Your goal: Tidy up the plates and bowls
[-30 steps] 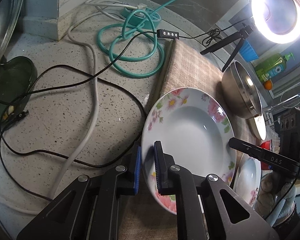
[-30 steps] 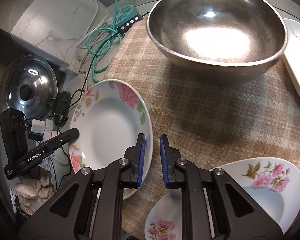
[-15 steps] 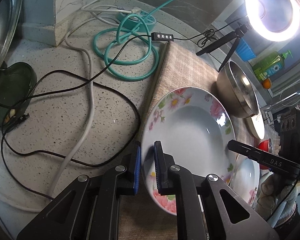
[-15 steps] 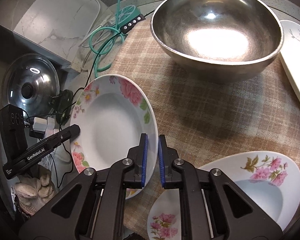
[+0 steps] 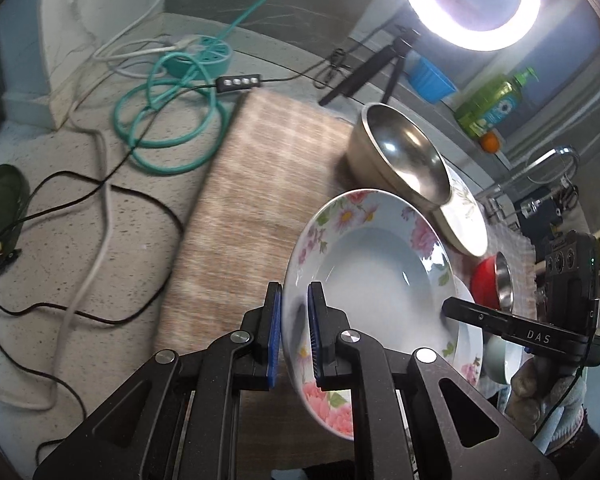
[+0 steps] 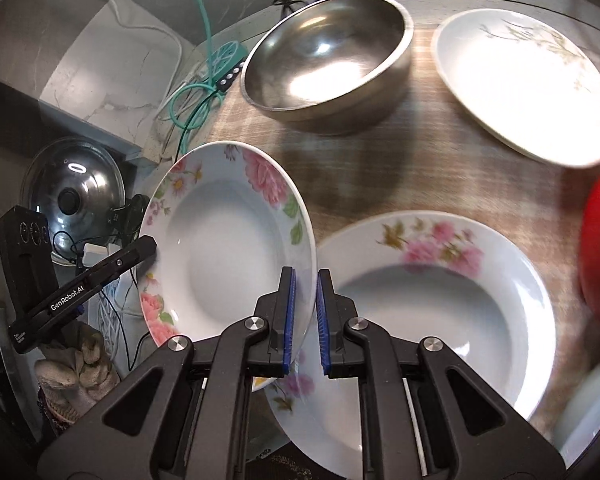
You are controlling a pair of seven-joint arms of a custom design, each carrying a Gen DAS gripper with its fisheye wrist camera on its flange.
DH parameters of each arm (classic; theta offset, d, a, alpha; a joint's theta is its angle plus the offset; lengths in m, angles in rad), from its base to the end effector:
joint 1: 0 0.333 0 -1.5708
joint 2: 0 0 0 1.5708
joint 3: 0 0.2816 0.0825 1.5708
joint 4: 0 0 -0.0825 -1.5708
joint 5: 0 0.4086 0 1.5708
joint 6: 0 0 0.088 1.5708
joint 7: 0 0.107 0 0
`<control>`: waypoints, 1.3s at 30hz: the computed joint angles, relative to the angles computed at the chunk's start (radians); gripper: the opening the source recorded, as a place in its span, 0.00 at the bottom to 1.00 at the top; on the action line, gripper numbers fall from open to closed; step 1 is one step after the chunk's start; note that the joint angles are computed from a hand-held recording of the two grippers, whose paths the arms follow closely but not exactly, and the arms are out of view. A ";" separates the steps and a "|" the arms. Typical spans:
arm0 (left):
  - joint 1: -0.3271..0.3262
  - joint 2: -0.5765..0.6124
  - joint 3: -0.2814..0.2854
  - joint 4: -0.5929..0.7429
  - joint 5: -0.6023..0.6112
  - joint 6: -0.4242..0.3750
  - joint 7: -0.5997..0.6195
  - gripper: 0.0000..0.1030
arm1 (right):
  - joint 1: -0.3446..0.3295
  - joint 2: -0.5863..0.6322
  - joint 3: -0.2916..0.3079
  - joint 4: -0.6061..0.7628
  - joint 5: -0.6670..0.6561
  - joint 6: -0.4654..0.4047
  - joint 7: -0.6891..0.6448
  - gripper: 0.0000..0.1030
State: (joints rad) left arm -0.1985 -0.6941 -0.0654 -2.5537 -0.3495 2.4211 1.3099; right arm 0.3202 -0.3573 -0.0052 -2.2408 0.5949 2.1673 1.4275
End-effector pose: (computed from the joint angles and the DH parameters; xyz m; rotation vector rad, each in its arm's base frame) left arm 0.4146 -0.1150 0.5208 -2.2732 1.8639 -0.9269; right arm 0.4777 0.1785 0.5068 -1.9791 1.6380 0.3099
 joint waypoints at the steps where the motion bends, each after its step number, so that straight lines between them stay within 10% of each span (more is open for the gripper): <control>1: -0.010 0.011 -0.006 0.008 -0.003 0.003 0.002 0.11 | -0.008 -0.021 -0.003 -0.016 -0.008 -0.004 0.006 0.10; 18: -0.124 0.186 -0.057 0.127 -0.077 0.002 0.090 0.11 | -0.096 -0.264 -0.055 -0.233 -0.127 -0.039 0.135 0.10; 39: -0.118 0.237 -0.103 0.171 -0.013 -0.046 0.082 0.11 | -0.113 -0.284 -0.062 -0.263 -0.175 -0.051 0.144 0.11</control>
State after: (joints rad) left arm -0.3168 -0.4573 -0.1683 -2.3831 -0.3626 2.3748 1.3917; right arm 0.2073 -0.6411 -0.0670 -2.5038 0.4201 2.1158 1.5712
